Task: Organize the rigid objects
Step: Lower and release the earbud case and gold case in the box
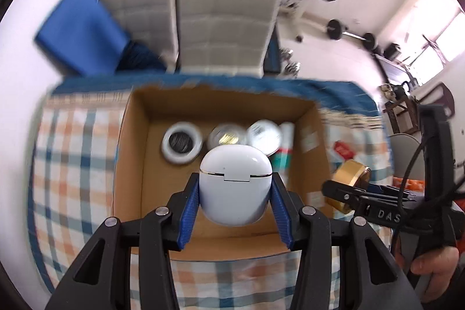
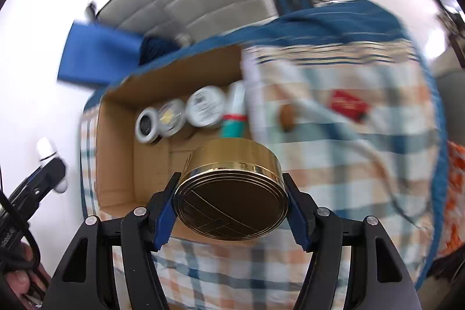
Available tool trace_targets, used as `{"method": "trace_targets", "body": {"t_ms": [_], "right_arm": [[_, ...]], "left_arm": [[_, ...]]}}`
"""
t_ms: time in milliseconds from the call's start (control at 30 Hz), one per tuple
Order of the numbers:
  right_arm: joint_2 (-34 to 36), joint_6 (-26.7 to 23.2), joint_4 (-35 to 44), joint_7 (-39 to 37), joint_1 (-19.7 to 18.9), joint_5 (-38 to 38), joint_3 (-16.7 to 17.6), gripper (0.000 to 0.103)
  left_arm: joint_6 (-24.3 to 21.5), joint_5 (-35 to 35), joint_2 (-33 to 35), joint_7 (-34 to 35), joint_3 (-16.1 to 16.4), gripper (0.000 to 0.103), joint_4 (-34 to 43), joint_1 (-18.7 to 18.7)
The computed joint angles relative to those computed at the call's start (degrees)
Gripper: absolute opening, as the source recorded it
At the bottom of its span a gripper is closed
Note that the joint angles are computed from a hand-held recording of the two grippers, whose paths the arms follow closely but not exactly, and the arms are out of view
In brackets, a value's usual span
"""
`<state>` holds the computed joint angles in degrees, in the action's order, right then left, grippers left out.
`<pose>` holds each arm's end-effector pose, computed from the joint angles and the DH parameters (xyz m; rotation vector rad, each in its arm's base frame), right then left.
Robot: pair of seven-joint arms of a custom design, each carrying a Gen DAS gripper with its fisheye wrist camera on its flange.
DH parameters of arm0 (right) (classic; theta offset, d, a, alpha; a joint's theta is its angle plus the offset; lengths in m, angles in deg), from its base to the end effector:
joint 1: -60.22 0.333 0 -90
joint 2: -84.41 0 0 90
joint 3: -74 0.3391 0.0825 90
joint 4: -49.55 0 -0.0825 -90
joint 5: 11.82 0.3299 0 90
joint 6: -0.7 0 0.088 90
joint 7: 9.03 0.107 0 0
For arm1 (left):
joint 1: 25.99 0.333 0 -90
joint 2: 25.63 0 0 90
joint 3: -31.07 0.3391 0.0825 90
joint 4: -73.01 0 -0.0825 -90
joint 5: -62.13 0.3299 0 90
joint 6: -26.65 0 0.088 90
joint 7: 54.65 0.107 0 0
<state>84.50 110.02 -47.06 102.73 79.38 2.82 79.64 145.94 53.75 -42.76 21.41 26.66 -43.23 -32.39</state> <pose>0.4734 0.2387 0.6326 -2.0015 2.0118 0.2160 0.4275 -0.0947 0.6404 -2.2286 2.0102 -0.5440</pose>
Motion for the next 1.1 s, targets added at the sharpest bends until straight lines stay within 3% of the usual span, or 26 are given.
{"method": "trace_targets", "body": {"t_ms": [100, 300, 600, 833, 900, 1000, 1100], "right_arm": [[5.59, 1.57, 2.75, 0.13, 2.64, 1.63, 1.94, 0.067], [16.75, 0.19, 9.29, 2.56, 8.25, -3.16, 2.02, 0.067], [22.61, 2.7, 8.72, 4.65, 8.49, -0.03, 0.62, 0.067], [26.95, 0.13, 13.89, 5.32, 9.28, -1.26, 0.36, 0.069], [28.72, -2.54, 17.15, 4.9, 9.75, -2.44, 0.31, 0.072], [31.09, -7.38, 22.45, 6.14, 11.04, -4.06, -0.04, 0.081], [30.94, -8.93, 23.78, 6.42, 11.81, -5.46, -0.51, 0.092]], "left_arm": [[0.13, -3.57, 1.17, 2.59, 2.01, 0.044, -4.38, 0.4], [0.95, -5.04, 6.83, 6.03, 1.81, 0.043, -7.28, 2.35], [0.58, -7.99, 15.38, 11.91, 0.11, 0.043, -3.79, 5.33], [-0.73, -8.39, 17.48, 12.31, -0.93, 0.044, -2.36, 6.96], [-1.43, -6.82, 17.23, 11.38, -1.21, 0.048, -2.09, 7.0], [-1.39, -5.01, 15.75, 10.71, -1.32, 0.067, -2.4, 6.96], [-1.99, -5.89, 13.77, 10.73, -0.91, 0.073, -2.45, 7.04]]}}
